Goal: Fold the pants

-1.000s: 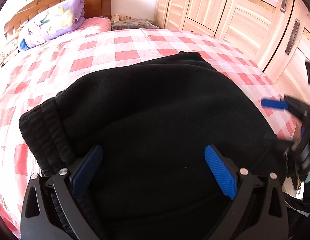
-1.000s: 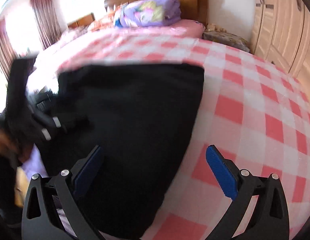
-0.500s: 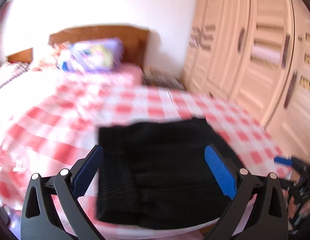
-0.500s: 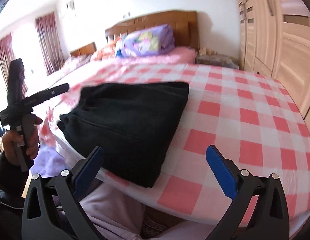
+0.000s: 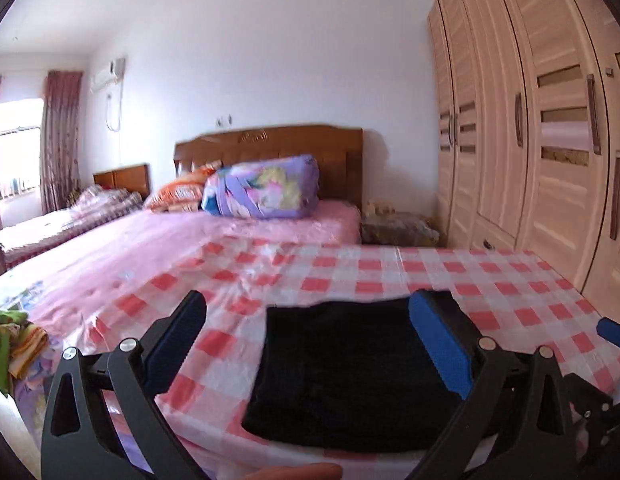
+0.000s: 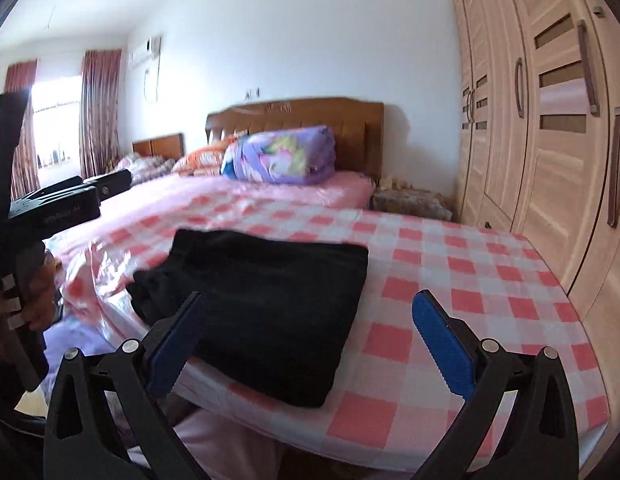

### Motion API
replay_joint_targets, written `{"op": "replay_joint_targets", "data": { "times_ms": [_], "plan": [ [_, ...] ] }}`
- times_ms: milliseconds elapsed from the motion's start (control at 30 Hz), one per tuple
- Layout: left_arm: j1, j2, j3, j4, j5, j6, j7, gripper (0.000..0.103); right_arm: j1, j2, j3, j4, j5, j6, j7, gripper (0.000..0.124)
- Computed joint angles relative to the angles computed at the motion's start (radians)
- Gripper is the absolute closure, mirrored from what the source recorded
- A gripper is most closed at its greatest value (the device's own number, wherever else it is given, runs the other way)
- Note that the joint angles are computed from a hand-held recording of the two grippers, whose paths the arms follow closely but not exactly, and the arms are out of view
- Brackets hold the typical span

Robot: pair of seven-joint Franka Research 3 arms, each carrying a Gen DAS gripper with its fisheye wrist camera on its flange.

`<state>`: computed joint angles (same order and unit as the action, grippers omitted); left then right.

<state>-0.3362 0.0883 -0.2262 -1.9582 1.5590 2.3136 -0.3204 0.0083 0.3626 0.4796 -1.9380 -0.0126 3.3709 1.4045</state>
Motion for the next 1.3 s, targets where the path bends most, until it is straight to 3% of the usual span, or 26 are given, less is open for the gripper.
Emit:
{"op": "replay_joint_targets", "data": {
  "times_ms": [100,167,333,500,900,1300],
  "plan": [
    [0.013,0.062,0.007,0.042,-0.142,0.068,0.093,0.001,-0.014,0.028,0.029,0.033,0.020,-0.088,-0.012,0.025],
    [0.018,0.084,0.017,0.045,-0.210,0.125,0.119,0.002,0.013,0.033,0.007,0.044,0.048,-0.129,-0.027,0.025],
    [0.003,0.138,0.040,0.040,-0.295,0.219,0.130,0.002,0.035,0.044,-0.011,0.066,0.126,-0.210,-0.054,0.025],
    [-0.015,0.142,0.060,0.022,-0.339,0.224,0.163,0.002,0.054,0.037,-0.035,0.068,0.208,-0.238,-0.073,0.025],
    [-0.023,0.154,0.073,0.037,-0.382,0.233,0.197,0.002,0.216,0.030,-0.204,0.096,0.303,-0.319,-0.129,0.025],
    [-0.024,0.155,0.077,0.035,-0.389,0.240,0.202,0.002,0.300,0.023,-0.286,0.100,0.398,-0.333,-0.197,0.025]
  ]
}}
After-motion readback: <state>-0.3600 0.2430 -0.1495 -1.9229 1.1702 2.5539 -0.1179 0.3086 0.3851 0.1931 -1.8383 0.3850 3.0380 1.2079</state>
